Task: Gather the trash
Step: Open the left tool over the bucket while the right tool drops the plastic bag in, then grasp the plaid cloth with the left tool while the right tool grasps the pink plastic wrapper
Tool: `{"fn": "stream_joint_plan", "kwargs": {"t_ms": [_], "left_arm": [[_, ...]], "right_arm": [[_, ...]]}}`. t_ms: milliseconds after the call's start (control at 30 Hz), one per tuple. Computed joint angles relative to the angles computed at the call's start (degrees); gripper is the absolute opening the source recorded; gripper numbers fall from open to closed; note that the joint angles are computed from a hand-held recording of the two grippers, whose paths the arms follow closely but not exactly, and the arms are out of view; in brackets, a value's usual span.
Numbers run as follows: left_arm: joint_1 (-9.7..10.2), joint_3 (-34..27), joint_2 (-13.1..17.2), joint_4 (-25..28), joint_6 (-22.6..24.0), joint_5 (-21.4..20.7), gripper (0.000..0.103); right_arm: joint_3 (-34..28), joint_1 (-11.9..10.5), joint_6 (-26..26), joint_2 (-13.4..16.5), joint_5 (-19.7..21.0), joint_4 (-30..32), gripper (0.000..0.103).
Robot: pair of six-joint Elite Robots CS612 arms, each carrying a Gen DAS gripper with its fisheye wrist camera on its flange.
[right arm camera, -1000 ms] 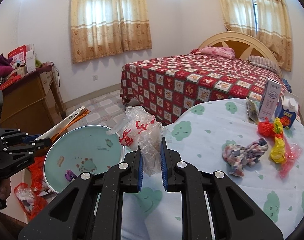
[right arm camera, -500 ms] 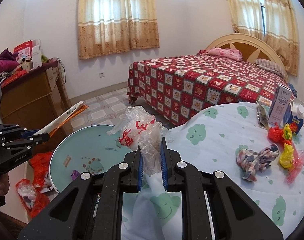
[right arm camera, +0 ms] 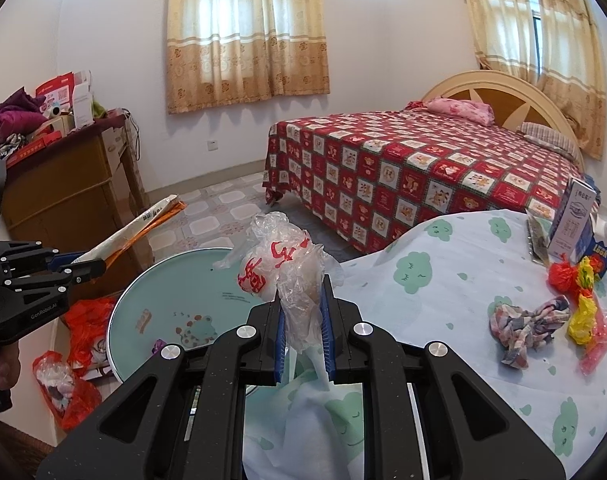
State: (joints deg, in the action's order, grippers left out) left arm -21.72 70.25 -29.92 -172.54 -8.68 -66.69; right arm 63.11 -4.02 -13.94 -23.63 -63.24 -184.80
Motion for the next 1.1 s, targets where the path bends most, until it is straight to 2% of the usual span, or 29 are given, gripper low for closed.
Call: {"fn": "stream_joint_plan", "kwargs": {"t_ms": [233,333,367,433,500,767,900,1067,1100], "left_arm": [[-0.10,-0.09,0.05,-0.05,0.04,-0.20,0.016],[-0.18,-0.10,0.04,-0.37,0.33,-1.01,0.020],[-0.19,-0.03,-0.03,-0.47,0.52,-1.24,0.025],[-0.31,-0.05,0.00,-0.71,0.92,-2.09,0.028],[-0.46,-0.09,0.08,-0.70,1.38,-2.42,0.035],[-0.72,-0.33,0.42,-0.53,1.85,-1.98,0.062],[-0.81,-0.69,0.70,0.24,1.49,-1.66,0.068],[-0.97,-1.21,1.12,2.43,1.21,-2.21,0.068],[-1.10,-1.35,1.23,2.87,1.23,-2.25,0.068]], "right_arm": [[-0.02,0.25,-0.88,0.00,0.46,0.50,0.016],[-0.10,0.32,-1.64,-0.05,1.33,1.67,0.017],[-0.19,0.33,-2.12,-0.04,2.00,2.26,0.018],[-0.18,0.37,-2.47,-0.02,2.61,2.36,0.024],[0.01,0.46,-2.72,-0.03,2.84,2.28,0.041],[0.94,0.35,-1.90,-0.27,2.00,1.16,0.051],[2.25,-0.18,-0.77,-0.69,0.18,-0.50,0.054],[4.19,-1.23,0.11,-1.36,-2.67,-2.29,0.057],[4.92,-1.85,1.19,-1.58,-4.30,-2.84,0.057]]}}
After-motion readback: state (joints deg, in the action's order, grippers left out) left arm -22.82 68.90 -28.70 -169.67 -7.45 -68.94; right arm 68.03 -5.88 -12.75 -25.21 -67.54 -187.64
